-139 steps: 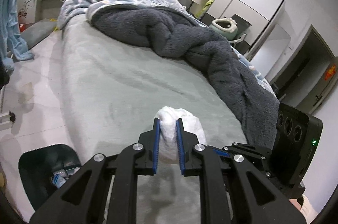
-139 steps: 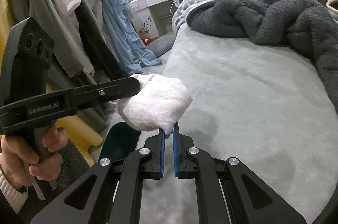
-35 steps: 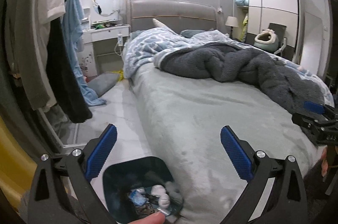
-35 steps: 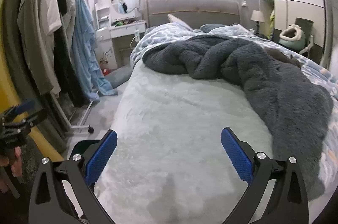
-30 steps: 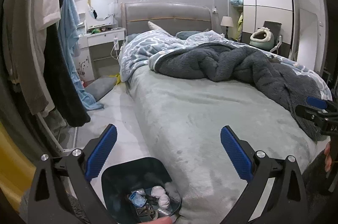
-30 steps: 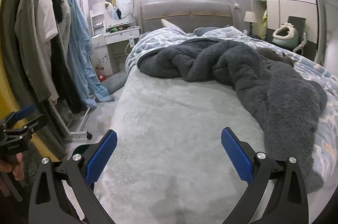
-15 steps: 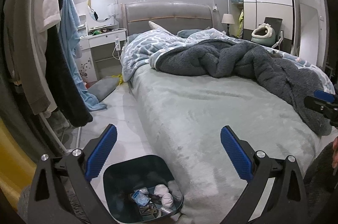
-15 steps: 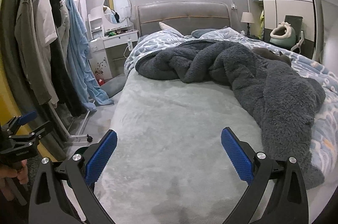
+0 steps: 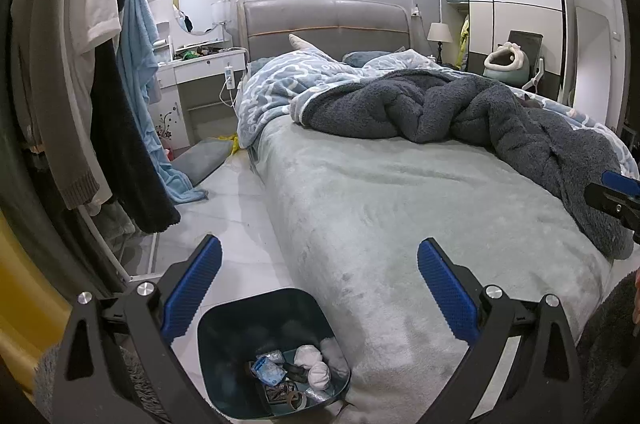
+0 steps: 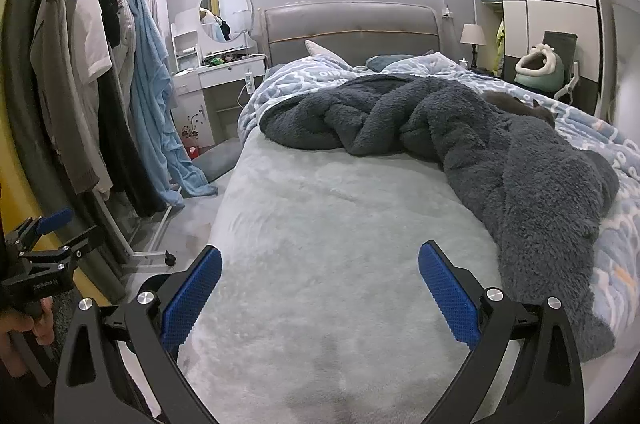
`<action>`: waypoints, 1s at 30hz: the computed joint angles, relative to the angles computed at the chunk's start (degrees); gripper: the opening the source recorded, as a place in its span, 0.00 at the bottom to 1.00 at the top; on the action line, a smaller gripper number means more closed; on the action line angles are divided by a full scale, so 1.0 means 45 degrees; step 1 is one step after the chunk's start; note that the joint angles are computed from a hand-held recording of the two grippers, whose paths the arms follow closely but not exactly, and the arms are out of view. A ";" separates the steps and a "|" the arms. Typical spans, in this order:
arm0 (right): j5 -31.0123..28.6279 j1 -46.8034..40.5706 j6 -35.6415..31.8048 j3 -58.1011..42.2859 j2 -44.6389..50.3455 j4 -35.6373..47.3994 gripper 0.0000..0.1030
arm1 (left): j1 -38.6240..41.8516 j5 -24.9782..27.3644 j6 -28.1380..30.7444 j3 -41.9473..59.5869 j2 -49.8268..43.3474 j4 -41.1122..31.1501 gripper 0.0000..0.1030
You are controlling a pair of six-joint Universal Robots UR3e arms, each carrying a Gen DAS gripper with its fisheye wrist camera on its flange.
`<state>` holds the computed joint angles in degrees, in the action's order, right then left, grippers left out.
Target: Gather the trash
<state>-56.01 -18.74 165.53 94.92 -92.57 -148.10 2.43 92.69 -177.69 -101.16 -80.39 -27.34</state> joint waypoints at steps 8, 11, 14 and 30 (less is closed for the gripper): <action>-0.0045 0.0033 0.0044 0.0054 -0.0058 -0.0019 0.97 | 0.0049 -0.0055 -0.0057 -0.0063 0.0002 0.0037 0.97; -0.0043 0.0067 -0.0030 0.0018 0.0062 -0.0049 0.97 | 0.0028 -0.0011 -0.0064 -0.0057 -0.0014 0.0030 0.97; -0.0057 0.0089 -0.0029 0.0027 0.0078 -0.0077 0.97 | 0.0070 -0.0040 -0.0076 -0.0080 0.0019 -0.0028 0.97; -0.0093 0.0119 -0.0029 0.0038 0.0078 -0.0084 0.97 | 0.0149 -0.0130 -0.0035 -0.0097 0.0059 -0.0043 0.97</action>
